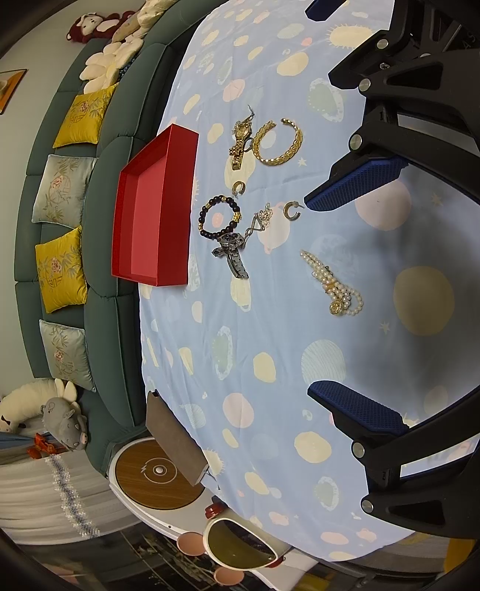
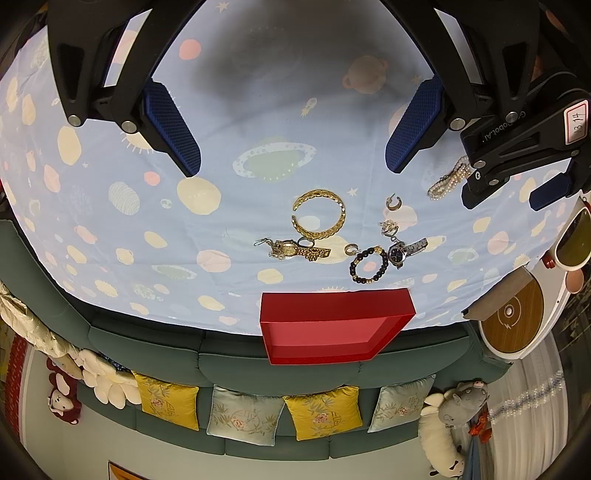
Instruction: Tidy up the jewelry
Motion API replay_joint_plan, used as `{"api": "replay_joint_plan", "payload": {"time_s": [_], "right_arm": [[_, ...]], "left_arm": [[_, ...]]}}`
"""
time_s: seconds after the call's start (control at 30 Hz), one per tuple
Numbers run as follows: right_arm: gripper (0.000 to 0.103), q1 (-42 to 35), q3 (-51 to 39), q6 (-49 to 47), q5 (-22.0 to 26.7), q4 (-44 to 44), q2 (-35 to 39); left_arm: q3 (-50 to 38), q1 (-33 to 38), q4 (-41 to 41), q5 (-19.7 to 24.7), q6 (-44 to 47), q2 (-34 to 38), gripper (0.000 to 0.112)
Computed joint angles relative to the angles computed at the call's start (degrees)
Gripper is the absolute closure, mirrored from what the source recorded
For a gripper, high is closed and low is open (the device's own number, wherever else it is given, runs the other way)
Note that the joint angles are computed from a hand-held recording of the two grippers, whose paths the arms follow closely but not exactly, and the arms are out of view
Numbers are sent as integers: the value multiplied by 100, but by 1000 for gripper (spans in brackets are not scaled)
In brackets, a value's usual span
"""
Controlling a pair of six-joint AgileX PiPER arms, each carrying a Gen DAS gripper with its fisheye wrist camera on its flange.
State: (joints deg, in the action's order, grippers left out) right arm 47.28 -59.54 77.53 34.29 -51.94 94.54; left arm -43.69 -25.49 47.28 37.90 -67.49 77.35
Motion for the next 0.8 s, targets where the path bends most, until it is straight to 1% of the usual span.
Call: {"api": "replay_joint_plan", "payload": {"time_s": [0.4,0.67,0.8], "right_arm": [[5,19,10,52,-8,-18,28],[5,31,-17,12,-81,21,91],[5,-53,-85,-199,-209,187,177]], "left_arm": [[2,20,-35,-21,32,3,23],[54,181,-239,-229,252,27,23],[26,397,-590,-411,649,26,23]]}}
